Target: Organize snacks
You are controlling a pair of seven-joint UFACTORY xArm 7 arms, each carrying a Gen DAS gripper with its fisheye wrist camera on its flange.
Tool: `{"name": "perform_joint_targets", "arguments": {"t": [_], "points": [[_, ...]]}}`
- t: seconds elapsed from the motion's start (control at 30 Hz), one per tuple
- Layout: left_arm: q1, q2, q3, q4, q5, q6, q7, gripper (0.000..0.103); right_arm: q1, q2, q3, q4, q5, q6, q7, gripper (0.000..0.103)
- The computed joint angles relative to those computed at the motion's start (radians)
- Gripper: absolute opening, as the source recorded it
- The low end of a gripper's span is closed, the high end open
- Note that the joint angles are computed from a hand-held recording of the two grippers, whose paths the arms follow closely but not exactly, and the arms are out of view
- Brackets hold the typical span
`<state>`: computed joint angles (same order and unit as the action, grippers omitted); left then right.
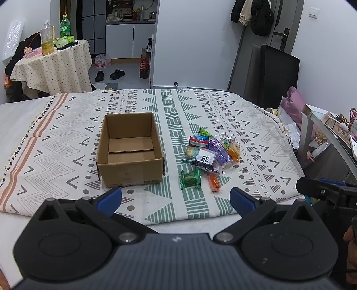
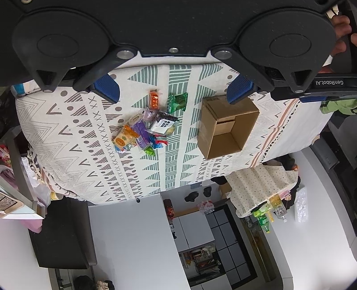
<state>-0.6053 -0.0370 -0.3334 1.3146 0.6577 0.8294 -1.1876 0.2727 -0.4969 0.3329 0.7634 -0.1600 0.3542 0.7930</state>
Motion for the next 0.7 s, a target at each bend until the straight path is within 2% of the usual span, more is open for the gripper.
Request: {"name": "perform_joint_targets", "arguments": {"t": [0.7], "points": [[0.021,-0.02,-0.002,-0.015,-0.009,-0.006,-0.015,0.103,-0.004,0.021,0.024,0.048,-0.059,0.054,0.019,0.103]]}}
